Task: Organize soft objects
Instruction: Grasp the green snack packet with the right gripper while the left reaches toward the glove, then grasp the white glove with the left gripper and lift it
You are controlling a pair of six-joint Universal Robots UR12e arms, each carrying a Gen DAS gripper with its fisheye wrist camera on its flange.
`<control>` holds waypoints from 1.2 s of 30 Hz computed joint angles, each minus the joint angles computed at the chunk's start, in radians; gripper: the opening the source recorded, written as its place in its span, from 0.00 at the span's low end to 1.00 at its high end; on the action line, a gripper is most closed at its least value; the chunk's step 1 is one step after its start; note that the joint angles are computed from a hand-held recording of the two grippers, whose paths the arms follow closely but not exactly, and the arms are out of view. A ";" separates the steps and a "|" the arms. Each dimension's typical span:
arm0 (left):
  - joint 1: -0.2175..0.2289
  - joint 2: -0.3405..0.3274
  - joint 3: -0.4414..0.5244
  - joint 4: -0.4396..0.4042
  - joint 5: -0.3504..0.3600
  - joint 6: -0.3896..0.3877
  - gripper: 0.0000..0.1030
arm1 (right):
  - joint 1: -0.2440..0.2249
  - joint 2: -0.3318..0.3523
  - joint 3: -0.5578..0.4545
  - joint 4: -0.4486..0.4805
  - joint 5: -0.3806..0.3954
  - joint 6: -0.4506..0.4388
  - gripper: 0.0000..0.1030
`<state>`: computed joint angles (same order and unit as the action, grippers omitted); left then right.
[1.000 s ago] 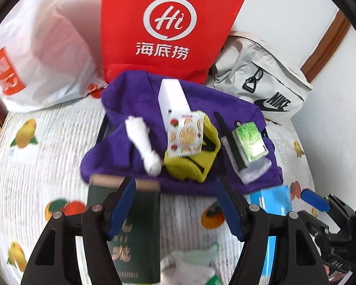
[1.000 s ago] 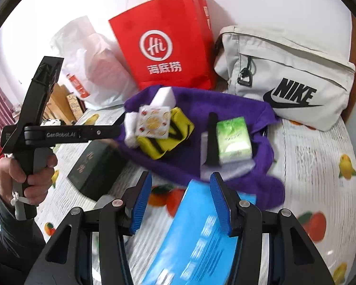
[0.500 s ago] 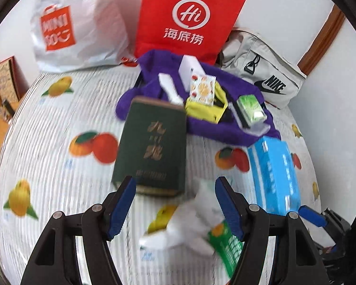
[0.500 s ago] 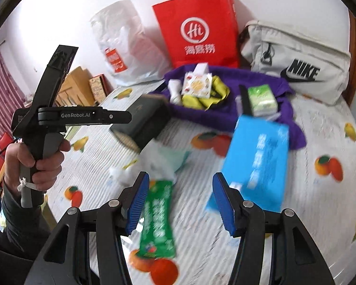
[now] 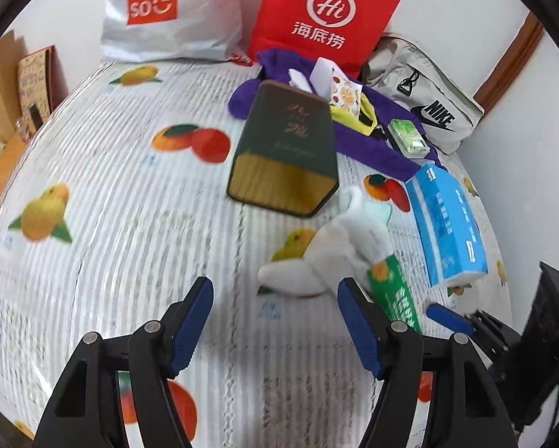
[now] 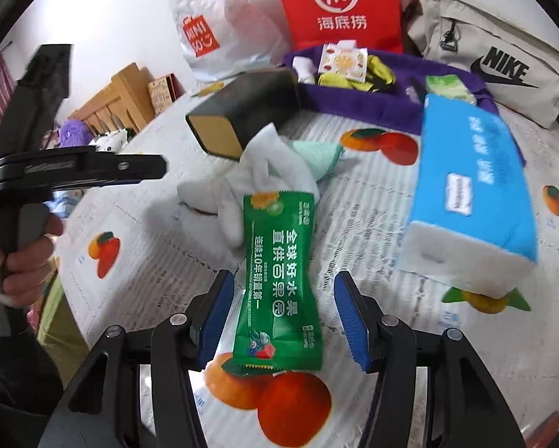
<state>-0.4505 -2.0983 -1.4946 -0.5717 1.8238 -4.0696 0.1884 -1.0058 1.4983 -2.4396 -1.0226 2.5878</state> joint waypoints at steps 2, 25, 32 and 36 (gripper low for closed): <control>-0.002 0.002 -0.007 0.004 0.005 -0.002 0.65 | 0.010 0.007 0.000 -0.019 -0.022 -0.004 0.59; -0.011 -0.167 0.209 -0.032 -0.027 0.235 0.68 | -0.055 -0.079 0.170 -0.239 -0.068 0.041 0.31; -0.023 -0.194 0.232 -0.001 0.029 0.252 0.82 | -0.077 -0.059 0.169 -0.266 -0.099 0.125 0.31; -0.027 -0.208 0.267 -0.059 0.041 0.261 0.87 | -0.078 -0.055 0.167 -0.274 -0.093 0.131 0.32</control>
